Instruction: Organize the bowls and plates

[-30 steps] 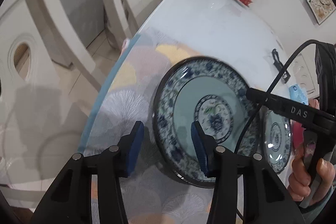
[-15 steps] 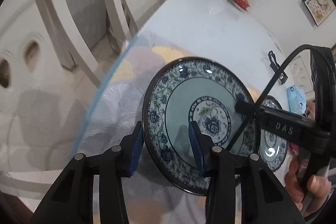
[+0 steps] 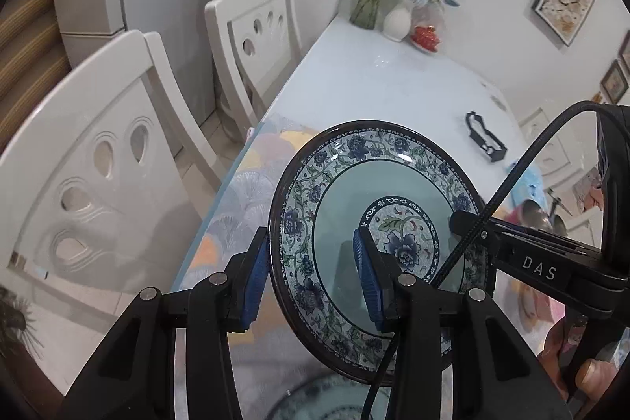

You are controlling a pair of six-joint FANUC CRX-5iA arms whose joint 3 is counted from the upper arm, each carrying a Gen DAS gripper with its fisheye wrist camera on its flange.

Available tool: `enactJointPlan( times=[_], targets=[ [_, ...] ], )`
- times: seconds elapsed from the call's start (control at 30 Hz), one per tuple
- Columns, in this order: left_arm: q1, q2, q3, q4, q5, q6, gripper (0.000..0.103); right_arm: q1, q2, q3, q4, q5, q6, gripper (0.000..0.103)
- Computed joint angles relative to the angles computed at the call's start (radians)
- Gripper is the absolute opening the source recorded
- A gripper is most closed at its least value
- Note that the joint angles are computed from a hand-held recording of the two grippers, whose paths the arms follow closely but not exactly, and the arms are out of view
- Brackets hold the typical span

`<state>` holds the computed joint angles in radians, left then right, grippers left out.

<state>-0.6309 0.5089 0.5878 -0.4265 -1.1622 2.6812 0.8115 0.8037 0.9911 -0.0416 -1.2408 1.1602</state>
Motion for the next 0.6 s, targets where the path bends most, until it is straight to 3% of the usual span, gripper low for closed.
enactJointPlan(
  times=[0.2, 0.43, 0.6],
  targets=[
    [-0.063, -0.040, -0.019, -0.050, -0.028, 0.046, 0.038, 0.025, -0.170, -0.255, 0.022, 0.099, -0.034, 0.030],
    [-0.104, -0.057, -0.050, -0.052, -0.053, 0.075, 0.038, 0.050, -0.289, -0.446, 0.012, 0.140, -0.046, 0.031],
    [-0.125, -0.070, -0.122, -0.016, -0.029, 0.073, 0.038, 0.073, -0.345, -0.580, -0.020, 0.135, -0.053, 0.031]
  ],
)
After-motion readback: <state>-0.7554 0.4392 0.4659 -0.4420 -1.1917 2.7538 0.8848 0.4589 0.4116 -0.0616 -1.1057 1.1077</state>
